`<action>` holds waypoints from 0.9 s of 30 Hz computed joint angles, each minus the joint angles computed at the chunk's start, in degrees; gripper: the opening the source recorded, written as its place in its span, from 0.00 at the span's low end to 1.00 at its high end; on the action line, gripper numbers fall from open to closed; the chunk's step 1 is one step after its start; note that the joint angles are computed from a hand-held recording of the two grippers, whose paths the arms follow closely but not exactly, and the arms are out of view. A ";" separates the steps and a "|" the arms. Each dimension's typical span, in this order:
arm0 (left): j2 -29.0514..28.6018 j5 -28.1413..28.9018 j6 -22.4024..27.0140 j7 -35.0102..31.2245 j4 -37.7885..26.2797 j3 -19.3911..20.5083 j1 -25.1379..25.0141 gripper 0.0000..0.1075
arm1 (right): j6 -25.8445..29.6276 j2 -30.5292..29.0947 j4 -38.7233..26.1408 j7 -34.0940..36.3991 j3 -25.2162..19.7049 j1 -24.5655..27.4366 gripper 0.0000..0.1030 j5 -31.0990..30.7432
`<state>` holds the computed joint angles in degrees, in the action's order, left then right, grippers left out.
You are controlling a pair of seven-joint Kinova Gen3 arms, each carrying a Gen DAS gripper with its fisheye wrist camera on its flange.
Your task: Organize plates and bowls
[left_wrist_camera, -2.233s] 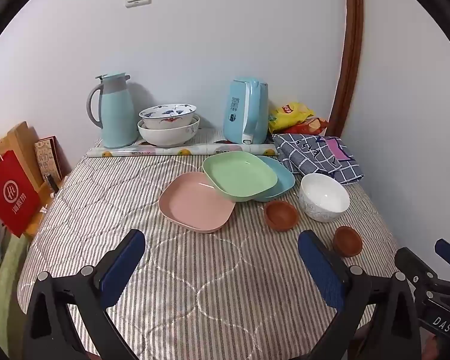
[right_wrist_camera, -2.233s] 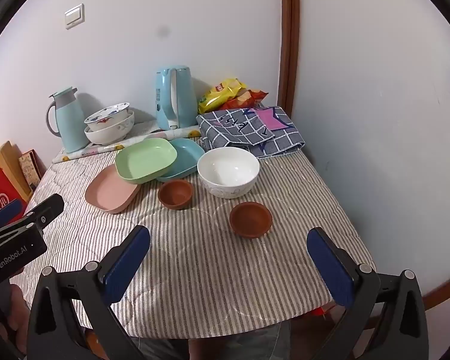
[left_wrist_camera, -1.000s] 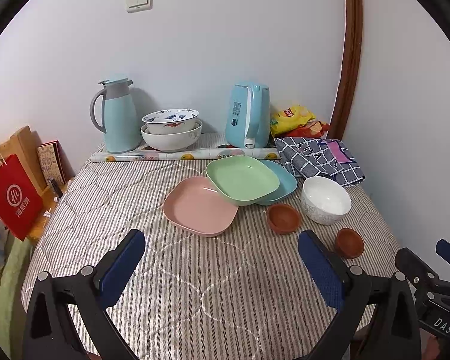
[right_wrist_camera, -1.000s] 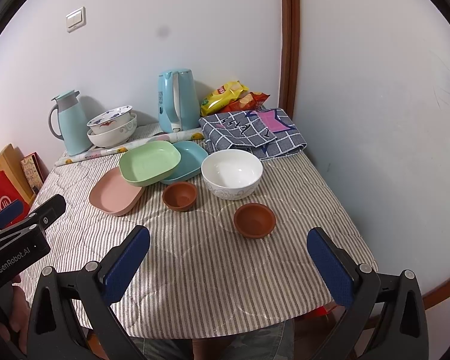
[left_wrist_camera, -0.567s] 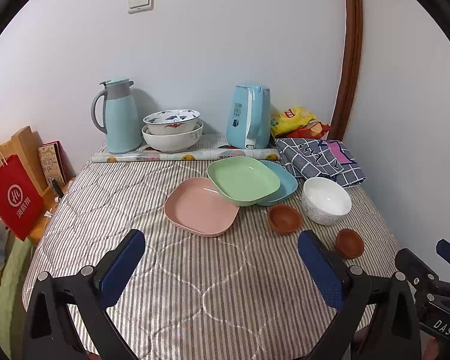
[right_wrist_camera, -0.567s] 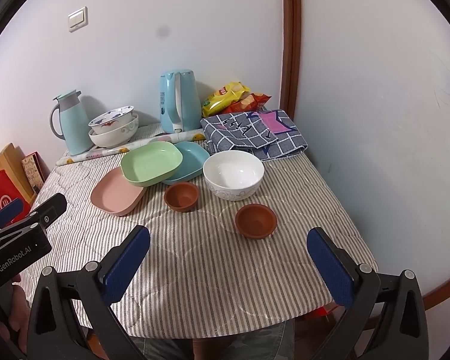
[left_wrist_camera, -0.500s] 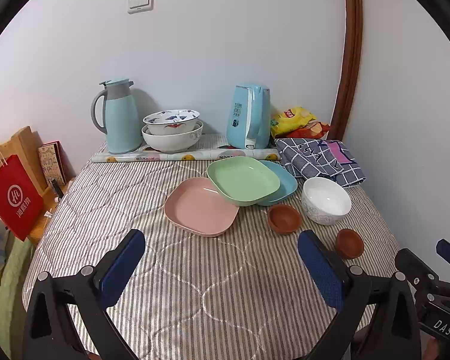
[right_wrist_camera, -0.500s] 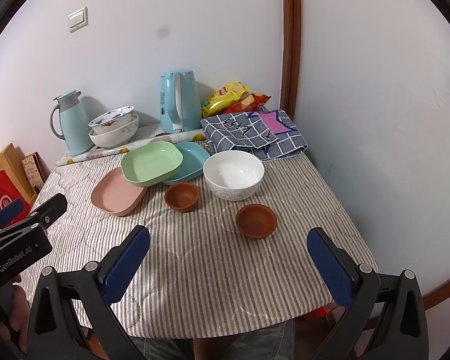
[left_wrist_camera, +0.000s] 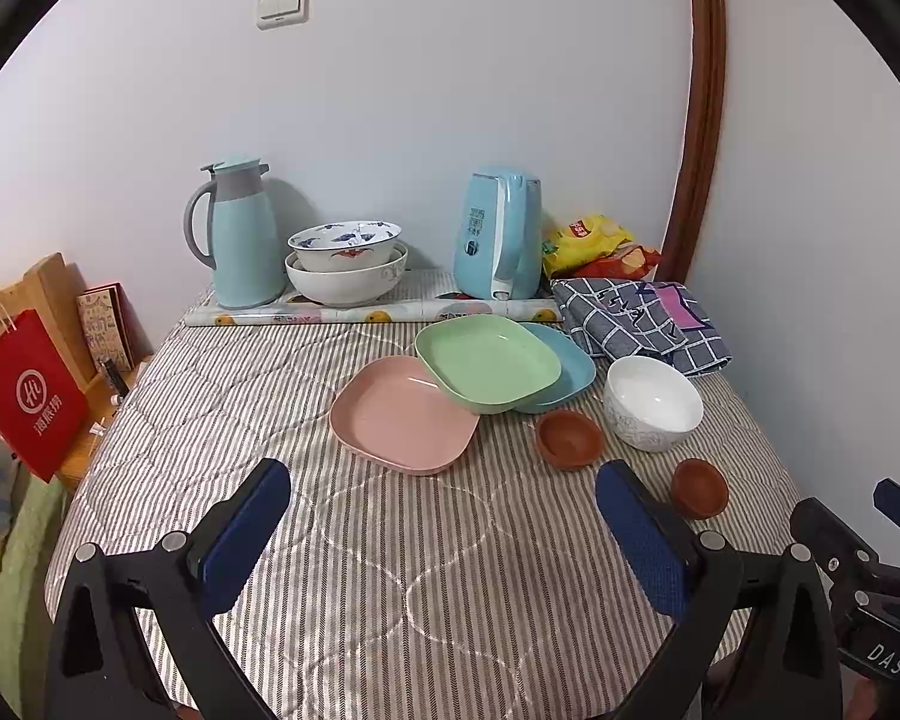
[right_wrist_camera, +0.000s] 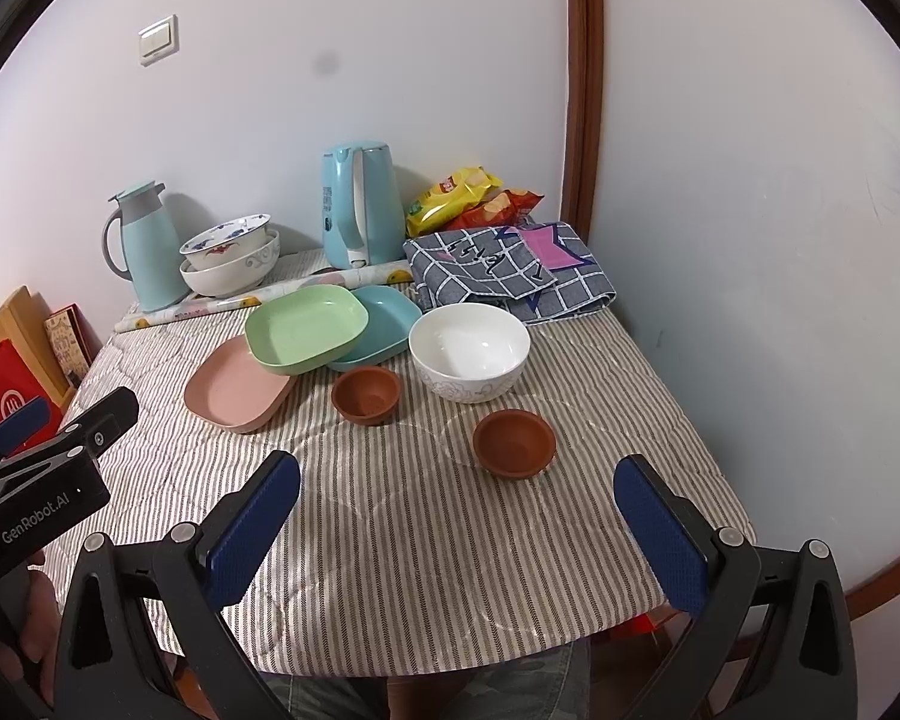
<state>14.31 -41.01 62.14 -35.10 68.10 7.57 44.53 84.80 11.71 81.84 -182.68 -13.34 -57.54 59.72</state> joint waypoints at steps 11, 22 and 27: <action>-0.28 0.17 -0.19 0.05 0.34 0.18 -0.23 0.95 | 0.26 0.02 -0.22 0.01 -0.02 -0.32 1.00 0.25; -0.46 0.72 -0.61 -0.32 0.32 0.15 -0.77 0.95 | 0.43 0.02 -0.34 0.08 -0.09 -0.36 1.00 0.39; -0.23 0.91 -0.78 -0.69 0.05 0.13 -0.93 0.95 | 0.30 0.08 -0.47 0.29 -0.02 -0.40 1.00 0.63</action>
